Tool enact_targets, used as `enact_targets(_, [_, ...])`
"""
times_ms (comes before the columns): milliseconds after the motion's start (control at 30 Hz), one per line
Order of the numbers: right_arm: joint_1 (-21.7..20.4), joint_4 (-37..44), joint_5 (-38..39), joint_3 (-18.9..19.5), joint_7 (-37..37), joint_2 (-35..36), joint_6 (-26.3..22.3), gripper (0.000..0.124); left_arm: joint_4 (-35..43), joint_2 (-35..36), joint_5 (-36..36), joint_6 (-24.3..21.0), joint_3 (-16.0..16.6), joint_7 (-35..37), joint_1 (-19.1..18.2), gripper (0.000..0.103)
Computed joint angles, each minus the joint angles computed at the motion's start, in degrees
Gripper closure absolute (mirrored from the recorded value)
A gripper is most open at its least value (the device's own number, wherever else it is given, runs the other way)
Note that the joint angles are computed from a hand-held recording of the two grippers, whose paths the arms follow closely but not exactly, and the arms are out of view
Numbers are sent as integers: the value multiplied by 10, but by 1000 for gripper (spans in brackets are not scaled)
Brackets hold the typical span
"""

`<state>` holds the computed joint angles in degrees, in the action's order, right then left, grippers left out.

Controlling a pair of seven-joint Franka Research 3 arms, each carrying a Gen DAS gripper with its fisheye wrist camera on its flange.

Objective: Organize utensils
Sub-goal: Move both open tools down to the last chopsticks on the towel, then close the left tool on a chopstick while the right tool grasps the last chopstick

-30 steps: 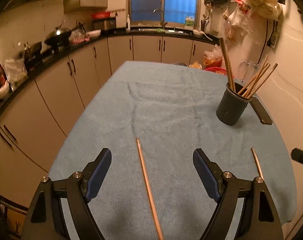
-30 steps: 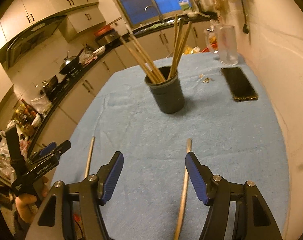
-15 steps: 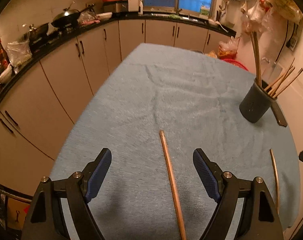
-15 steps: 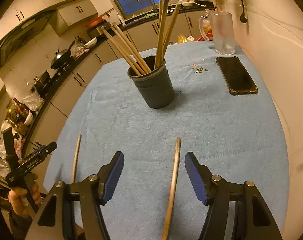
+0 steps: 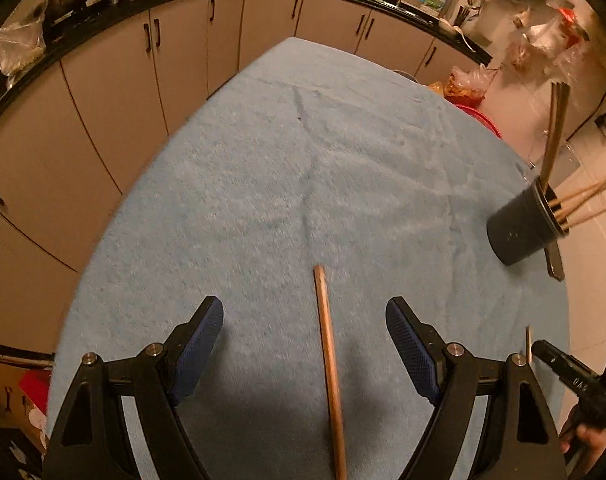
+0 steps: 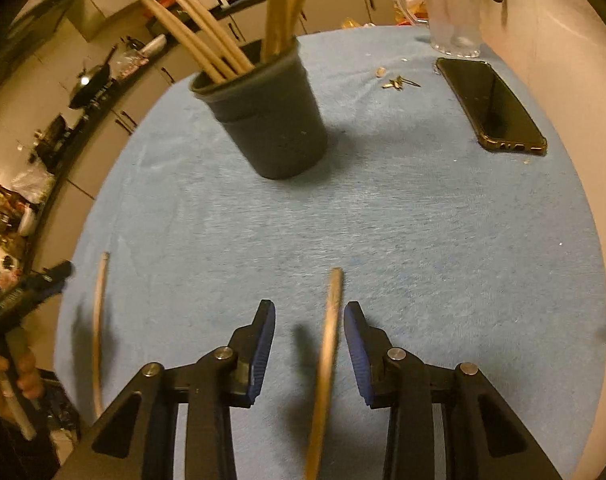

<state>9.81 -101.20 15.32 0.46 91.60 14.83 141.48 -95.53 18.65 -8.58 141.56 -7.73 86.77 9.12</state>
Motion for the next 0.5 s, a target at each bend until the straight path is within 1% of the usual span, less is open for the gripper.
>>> enact_targets(67, [9,8,-34,-8,17,9,-4,86,20,12,11,-20,2,-7,-4,20])
enact_targets(100, [9,9,-36,-8,17,10,-6,86,30,19,16,-32,2,-8,-6,21])
enact_targets(133, [7,13,-32,-6,13,13,-10,88,41,26,22,-43,2,-8,-8,26])
enact_targets(167, [5,15,-30,-5,11,16,-12,89,51,33,26,-52,2,-8,-9,34])
enact_targets(267, [5,25,-30,-4,10,23,-17,92,87,59,31,-84,0,-14,-12,46])
enact_targets(433, [2,38,-26,-4,5,31,-24,93,129,92,50,-104,1,-30,-19,47])
enact_targets(500, [0,45,-23,-4,3,35,-30,93,147,105,58,-114,2,-34,-21,51])
